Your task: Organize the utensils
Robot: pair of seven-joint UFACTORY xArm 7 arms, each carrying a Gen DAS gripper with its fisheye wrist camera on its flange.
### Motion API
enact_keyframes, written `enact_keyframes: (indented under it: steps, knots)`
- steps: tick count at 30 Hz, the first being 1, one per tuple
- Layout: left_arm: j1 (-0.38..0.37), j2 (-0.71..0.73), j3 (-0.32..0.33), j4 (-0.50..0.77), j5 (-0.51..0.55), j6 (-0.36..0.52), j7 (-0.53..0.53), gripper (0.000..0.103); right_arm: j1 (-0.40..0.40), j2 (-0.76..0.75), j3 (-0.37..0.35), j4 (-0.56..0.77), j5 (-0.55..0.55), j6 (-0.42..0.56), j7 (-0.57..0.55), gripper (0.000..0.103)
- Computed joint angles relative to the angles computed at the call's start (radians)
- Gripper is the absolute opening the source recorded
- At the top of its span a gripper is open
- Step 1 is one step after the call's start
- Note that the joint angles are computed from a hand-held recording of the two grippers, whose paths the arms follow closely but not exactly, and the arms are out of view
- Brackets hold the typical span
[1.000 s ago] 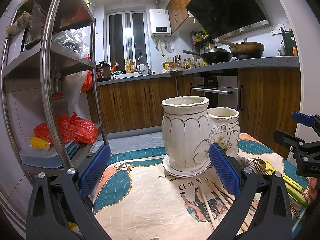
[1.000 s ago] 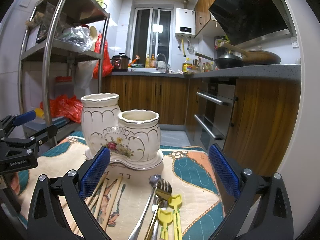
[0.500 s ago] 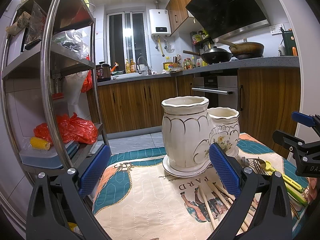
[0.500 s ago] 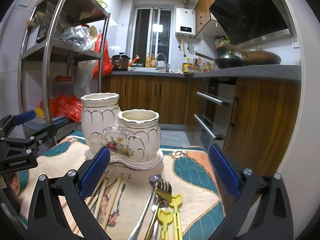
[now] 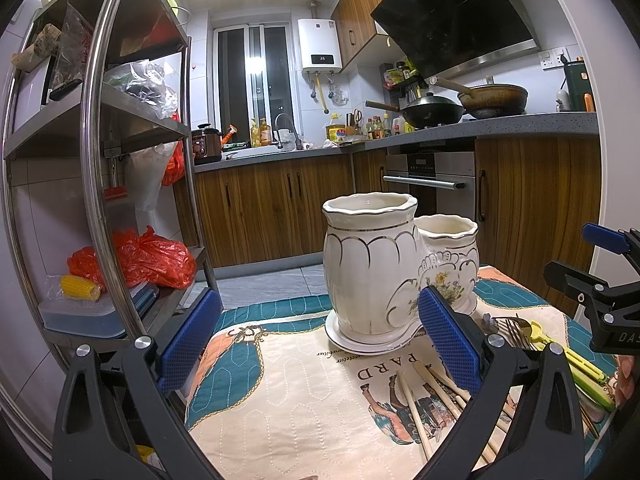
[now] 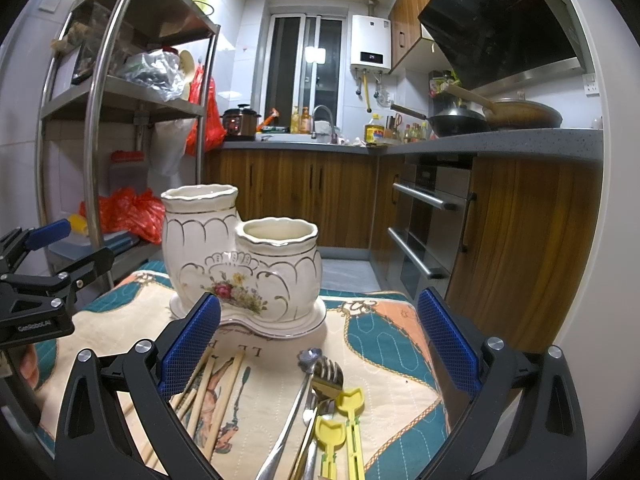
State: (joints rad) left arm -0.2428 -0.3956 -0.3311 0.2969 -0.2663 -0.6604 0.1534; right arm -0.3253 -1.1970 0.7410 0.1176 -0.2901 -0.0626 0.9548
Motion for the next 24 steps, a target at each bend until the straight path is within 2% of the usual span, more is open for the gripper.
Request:
enact_keyframes:
  steps: [24]
  knots:
    - [-0.002, 0.000, -0.002, 0.000, -0.006, -0.001, 0.004, 0.098, -0.012, 0.010, 0.005, 0.004, 0.003, -0.009, -0.005, 0.098]
